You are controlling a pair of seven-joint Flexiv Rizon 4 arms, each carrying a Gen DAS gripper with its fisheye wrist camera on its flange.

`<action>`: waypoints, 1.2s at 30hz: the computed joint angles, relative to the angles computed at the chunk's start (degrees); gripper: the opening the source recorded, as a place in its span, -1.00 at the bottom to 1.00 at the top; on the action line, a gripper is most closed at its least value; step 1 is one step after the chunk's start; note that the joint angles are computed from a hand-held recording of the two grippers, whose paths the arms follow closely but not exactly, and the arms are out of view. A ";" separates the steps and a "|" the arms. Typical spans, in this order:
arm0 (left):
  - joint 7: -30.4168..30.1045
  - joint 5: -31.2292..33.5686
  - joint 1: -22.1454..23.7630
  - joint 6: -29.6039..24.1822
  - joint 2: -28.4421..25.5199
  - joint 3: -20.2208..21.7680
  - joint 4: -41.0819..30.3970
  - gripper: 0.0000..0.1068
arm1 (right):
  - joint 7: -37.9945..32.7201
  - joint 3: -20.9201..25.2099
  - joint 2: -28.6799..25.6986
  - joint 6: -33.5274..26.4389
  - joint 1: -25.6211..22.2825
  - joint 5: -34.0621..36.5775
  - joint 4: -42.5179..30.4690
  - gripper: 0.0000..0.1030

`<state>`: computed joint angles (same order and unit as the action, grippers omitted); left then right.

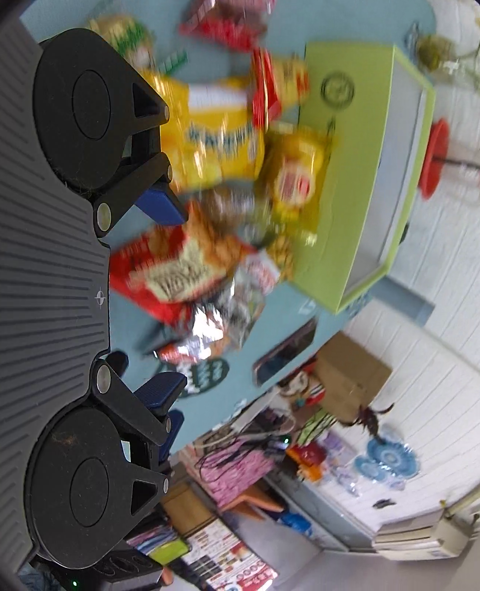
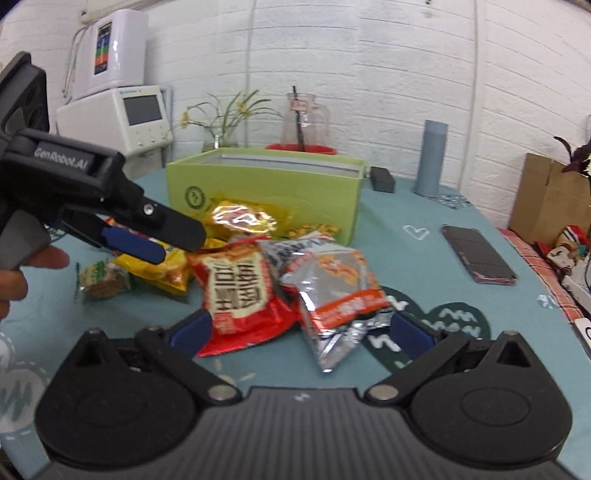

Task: Organize snacks
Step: 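Move the left gripper to the silver-and-red chip bag, then grasp the silver-and-red chip bag with the left gripper and lift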

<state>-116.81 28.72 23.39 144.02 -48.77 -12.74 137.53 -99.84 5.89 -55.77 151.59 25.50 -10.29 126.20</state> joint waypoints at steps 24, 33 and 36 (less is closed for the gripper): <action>-0.77 -1.20 1.34 -17.66 -3.29 -11.52 -10.30 0.16 | 15.81 2.78 -2.33 -15.36 -17.67 -34.50 -8.30 0.98; 4.15 -4.14 0.55 -18.39 -2.30 -10.86 -11.91 0.31 | 12.61 1.31 -1.82 -16.29 -12.11 -23.38 -9.94 0.97; 6.34 -7.51 -3.62 -18.69 -1.39 -8.09 -12.11 0.08 | 11.28 1.13 -1.94 -16.45 -11.59 -21.96 -9.73 0.51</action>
